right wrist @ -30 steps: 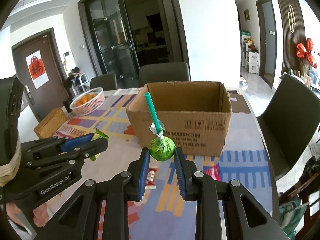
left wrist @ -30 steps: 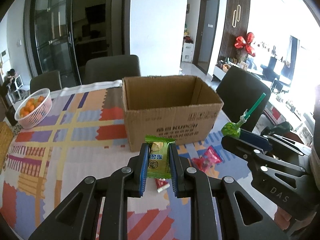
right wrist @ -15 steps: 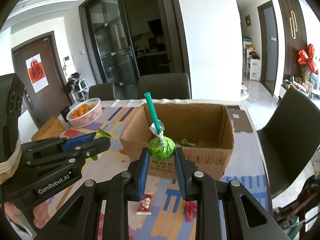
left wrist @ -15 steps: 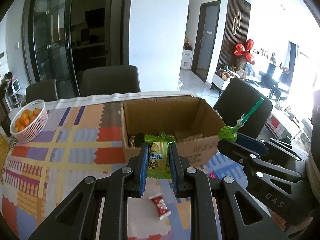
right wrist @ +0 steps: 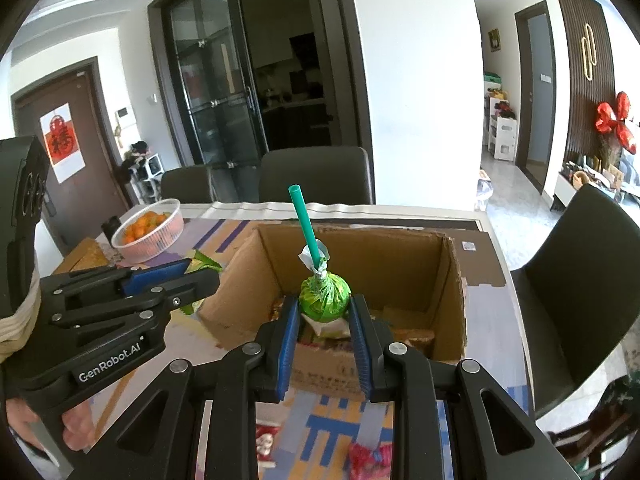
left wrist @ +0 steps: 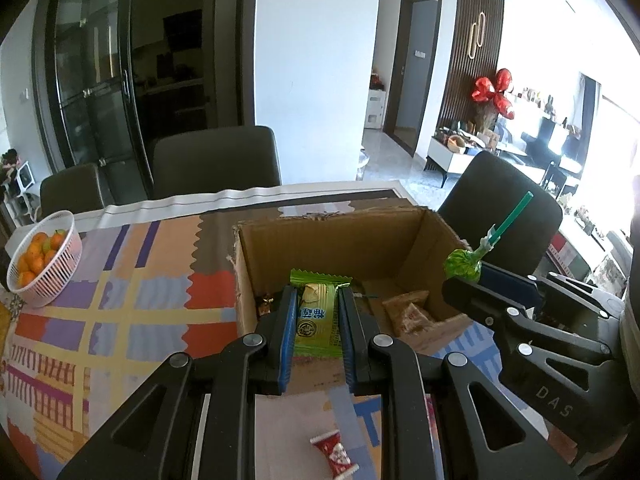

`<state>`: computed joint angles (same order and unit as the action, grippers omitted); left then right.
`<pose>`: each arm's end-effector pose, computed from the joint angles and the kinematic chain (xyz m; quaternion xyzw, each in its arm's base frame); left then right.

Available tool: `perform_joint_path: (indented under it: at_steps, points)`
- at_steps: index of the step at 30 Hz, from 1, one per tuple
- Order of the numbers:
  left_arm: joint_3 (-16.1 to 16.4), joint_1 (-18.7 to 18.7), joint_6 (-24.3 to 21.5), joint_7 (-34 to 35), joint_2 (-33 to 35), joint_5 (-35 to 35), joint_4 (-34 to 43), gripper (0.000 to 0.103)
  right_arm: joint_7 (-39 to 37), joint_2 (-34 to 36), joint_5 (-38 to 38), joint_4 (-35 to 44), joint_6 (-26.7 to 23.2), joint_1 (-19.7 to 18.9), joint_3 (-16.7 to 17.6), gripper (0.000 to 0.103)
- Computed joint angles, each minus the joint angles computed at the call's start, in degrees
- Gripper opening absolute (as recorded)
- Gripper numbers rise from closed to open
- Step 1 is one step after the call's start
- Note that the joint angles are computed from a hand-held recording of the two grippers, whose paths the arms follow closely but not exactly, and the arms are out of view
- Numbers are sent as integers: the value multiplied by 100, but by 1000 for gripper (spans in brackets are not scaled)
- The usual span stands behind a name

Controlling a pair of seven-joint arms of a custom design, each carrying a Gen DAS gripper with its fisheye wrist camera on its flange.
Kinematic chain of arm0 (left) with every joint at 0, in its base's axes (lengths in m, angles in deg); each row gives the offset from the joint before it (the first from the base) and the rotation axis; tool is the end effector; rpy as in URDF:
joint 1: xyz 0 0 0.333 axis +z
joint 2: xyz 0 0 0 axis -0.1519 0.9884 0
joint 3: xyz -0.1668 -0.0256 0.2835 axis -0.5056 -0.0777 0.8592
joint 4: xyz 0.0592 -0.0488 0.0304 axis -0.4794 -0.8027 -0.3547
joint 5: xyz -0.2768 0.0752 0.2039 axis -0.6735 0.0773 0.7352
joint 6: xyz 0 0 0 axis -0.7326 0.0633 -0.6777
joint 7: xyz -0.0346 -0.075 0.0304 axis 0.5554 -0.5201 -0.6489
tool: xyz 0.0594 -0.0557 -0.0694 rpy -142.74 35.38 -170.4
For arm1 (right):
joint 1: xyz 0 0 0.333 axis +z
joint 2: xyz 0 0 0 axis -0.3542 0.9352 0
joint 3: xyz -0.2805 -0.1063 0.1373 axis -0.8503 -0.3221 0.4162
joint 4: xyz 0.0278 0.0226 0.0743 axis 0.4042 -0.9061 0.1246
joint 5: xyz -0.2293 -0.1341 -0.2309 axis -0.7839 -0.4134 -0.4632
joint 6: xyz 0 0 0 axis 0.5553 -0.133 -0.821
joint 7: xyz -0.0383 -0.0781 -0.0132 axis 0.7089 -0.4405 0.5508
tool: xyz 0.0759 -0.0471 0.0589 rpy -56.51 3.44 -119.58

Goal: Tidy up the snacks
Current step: 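Carry both held snacks over the box and open both tools, then move both tools back to the last two candies on the mat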

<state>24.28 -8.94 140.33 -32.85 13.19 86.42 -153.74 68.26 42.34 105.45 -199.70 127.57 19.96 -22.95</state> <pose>0.4108 -0.1954 0.5363 -0.6393 0.6520 -0.3111 0.2633 0.3954 0.1289 0.5360 -0.7403 0.4932 -0.1893 0.4158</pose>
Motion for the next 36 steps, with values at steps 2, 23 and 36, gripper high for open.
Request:
perform_joint_path:
  at_steps: [2, 23, 36]
  points:
    - [-39, 69, -18, -28, 182, 95, 123, 21, -28, 144, 39, 100, -13, 32, -69, 27]
    - [86, -139, -155, -849, -56, 785, -111, 46, -962, 400, 1221, 221, -105, -391, 331, 49]
    - [-485, -24, -288, -989, -712, 524, -730, 50, -239, -284, 300, -647, 126, -603, 435, 62]
